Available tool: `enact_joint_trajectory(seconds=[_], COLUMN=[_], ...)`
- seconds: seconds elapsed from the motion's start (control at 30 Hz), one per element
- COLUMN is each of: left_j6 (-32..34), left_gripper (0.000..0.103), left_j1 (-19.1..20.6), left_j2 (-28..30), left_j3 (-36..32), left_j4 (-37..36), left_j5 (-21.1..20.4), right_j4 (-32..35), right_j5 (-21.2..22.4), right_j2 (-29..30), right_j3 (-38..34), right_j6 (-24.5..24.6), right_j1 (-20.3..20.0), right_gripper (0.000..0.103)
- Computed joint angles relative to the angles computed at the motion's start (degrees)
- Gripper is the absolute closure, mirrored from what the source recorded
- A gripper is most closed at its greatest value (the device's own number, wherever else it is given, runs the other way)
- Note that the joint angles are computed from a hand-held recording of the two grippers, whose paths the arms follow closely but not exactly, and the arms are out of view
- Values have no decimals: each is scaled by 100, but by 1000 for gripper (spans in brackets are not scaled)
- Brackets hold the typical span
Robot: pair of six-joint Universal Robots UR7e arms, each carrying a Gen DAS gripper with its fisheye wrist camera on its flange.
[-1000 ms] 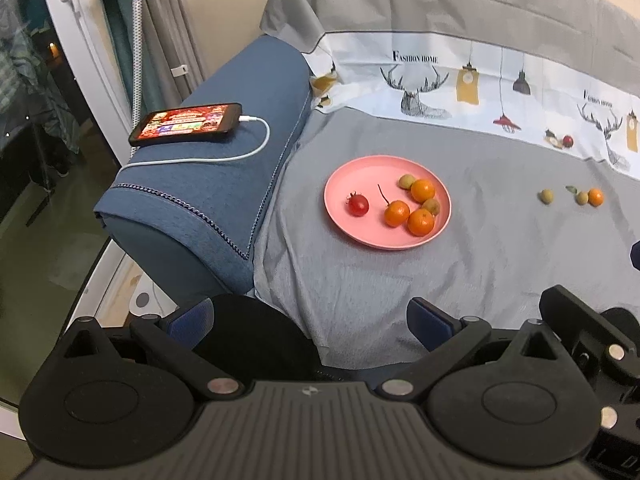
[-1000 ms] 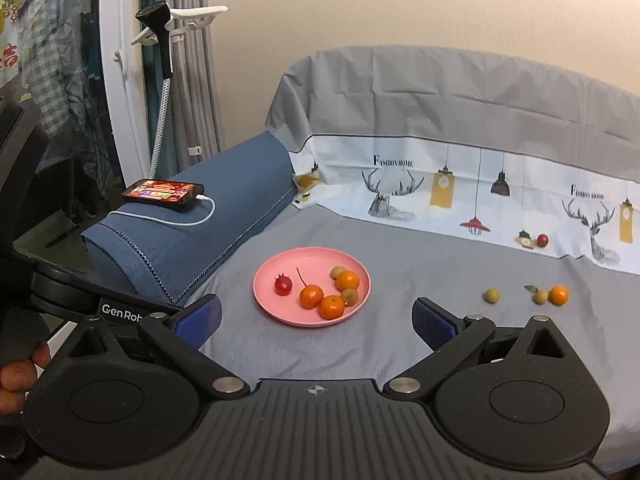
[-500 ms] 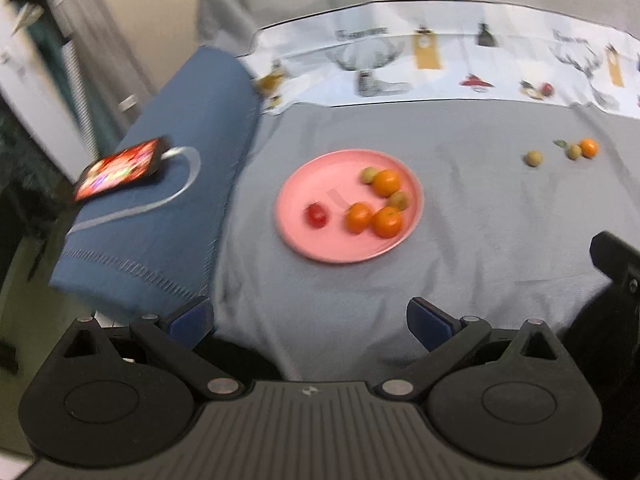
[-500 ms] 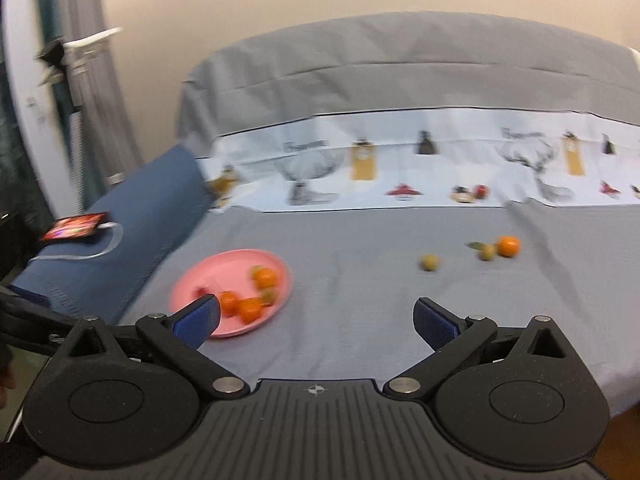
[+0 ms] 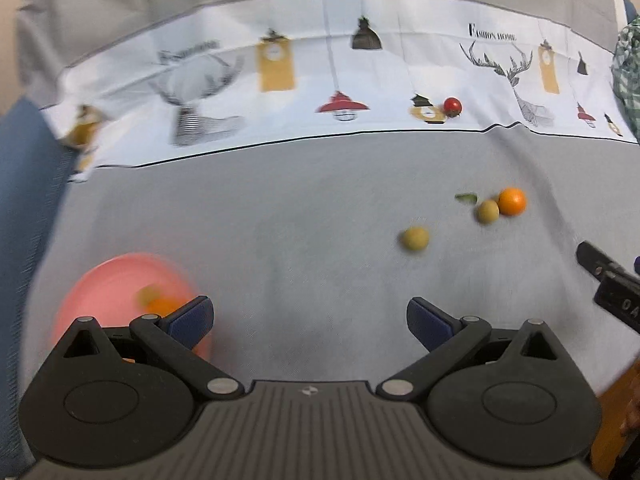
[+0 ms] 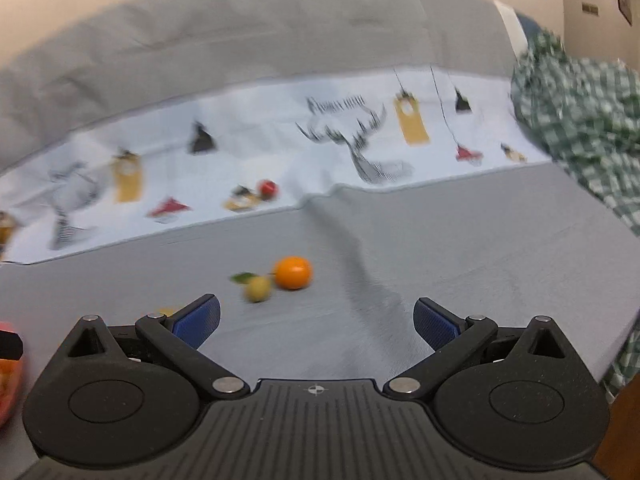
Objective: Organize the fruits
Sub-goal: 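Grasp a yellow fruit with the left tool while the right tool grasps an orange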
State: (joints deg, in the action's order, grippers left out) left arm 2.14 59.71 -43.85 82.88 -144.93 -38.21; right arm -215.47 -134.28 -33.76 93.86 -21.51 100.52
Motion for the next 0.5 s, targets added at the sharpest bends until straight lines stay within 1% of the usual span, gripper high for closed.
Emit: enact_joint_trajectory(seconds=[0.07,0.13,0.23,0.3,0.37,0.4,0.43,0.47,0.5], left_j6=[102,311,671,794,724,691,673,629,616], left_gripper=[0,0,0,0,0,0,0,0,0], left_j1=[134,258,378,445,530,575,626,650,663], left_j2=[538,1032,1576,1857,2116,2230,2232,2215,2227], left_j3=[-593,-1143,-1723,-2060,-2434,-2586,-2590,-2515,-2524], left_j4=[19,-10,-59,107,418,553,448,180,152], left_j5=[-164,-316,-420,-414,-381,-337,-490,-539,-524], right_j4=[526,995,1414,1379,1216,1168,992,894,991], right_j5=[84,80,169,368,598,623,686,842,894], right_j2=[151,388,721,943,1177,1318,1450,1493,1466], right_j3=[-429,-945,-1580,-1907,-2187,-2363,-2494,-2528,-2548], right_j6=[-7,-48,-248,-614,-1126,-1402,-1664,-1687,-1598], right_j1=[-246,-424,-629,-733,-824,-861,-895,-934,-951], right_gripper=[1,2,3,4,2,1,1,1,1])
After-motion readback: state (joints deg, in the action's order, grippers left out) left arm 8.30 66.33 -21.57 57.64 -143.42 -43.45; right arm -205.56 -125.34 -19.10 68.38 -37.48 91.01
